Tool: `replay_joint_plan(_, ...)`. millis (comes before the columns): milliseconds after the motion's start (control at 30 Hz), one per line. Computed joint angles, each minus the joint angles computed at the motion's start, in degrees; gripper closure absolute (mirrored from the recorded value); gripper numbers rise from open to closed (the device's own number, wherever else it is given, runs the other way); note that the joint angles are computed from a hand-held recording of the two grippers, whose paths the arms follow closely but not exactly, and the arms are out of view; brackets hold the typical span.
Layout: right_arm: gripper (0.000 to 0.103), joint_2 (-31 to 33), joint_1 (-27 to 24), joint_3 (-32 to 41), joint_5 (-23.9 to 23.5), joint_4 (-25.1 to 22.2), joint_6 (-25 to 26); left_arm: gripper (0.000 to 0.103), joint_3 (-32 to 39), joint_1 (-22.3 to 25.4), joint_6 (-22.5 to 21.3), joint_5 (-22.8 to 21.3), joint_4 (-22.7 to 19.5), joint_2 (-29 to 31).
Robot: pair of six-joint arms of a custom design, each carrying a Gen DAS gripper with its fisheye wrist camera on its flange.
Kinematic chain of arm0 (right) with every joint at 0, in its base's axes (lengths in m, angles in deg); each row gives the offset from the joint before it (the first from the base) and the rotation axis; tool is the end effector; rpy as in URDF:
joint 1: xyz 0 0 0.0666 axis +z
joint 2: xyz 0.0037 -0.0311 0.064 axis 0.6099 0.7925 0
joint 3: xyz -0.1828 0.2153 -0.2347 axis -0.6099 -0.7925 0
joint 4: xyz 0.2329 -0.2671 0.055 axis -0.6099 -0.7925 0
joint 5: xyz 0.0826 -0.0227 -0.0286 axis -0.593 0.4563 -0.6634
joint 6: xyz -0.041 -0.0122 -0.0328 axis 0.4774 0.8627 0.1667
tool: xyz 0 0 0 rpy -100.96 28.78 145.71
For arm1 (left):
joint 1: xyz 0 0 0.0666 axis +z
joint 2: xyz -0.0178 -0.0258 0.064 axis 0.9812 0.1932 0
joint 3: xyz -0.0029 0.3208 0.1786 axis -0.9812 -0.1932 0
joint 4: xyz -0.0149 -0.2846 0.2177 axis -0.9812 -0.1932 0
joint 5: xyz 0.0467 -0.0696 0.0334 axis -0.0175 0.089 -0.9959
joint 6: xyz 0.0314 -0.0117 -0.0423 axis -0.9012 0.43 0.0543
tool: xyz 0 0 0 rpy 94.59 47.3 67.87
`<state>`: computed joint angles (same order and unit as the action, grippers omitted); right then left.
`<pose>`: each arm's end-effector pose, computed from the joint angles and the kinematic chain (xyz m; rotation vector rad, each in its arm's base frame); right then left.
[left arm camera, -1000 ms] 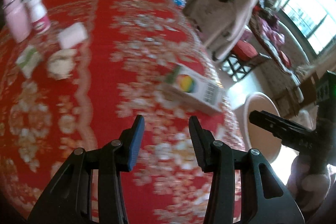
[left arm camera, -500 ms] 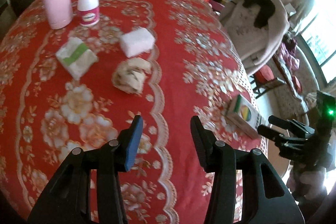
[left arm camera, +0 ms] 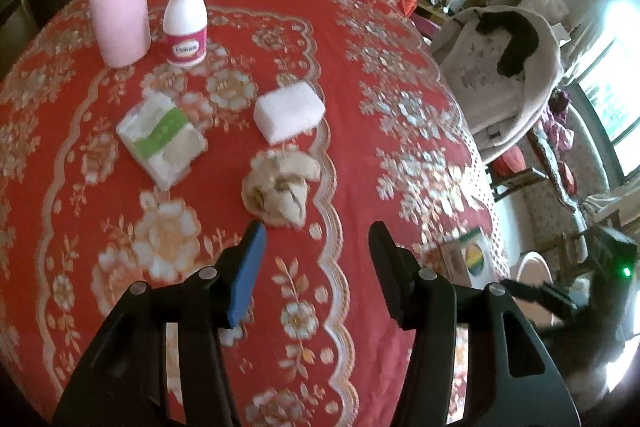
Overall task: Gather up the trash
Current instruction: 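Grasp the crumpled brown paper with the left tool while the right tool grasps the rainbow medicine box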
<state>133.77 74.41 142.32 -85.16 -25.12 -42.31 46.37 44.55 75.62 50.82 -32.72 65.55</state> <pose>0.3374 0.2583 0.4994 -0.2292 2.7991 0.5044 0.3688 -0.2505 0.5143 -0.0821 2.6209 -0.4072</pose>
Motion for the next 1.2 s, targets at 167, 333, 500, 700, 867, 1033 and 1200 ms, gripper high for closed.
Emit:
replay_joint_plan(167,0.030,1.6,1.5,1.6,5.3,-1.1,-3.8,0.047,2.2,1.0,-1.8,-2.3,-0.7,3.1)
replay_joint_plan(333,0.030,2.9,2.0,1.9,8.0,-1.1,-6.1,0.048,2.5,1.5,-2.7,-3.2,-1.4,5.4)
replay_joint_plan(500,0.030,3.9,2.7,2.0,9.3,-0.7,-6.6,0.048,1.2,2.1,-2.4,-1.8,-0.1,5.5)
replay_joint_plan(700,0.049,4.7,4.3,1.8,14.0,-1.6,-7.1,0.079,1.2,1.7,-4.1,-0.7,-0.4,6.3)
replay_joint_plan(867,0.050,3.1,4.3,0.3,13.2,-0.5,-7.8,0.088,0.2,1.0,-4.2,-0.9,0.0,4.9)
replay_joint_plan(1033,0.050,0.3,4.6,-1.0,12.4,0.3,-8.7,0.088,0.4,-1.1,-4.6,-2.2,-0.4,3.4)
replay_joint_plan(1200,0.050,-1.8,4.5,-2.0,12.0,0.6,-9.5,0.088,1.7,-3.8,-4.3,-3.5,-0.7,2.9)
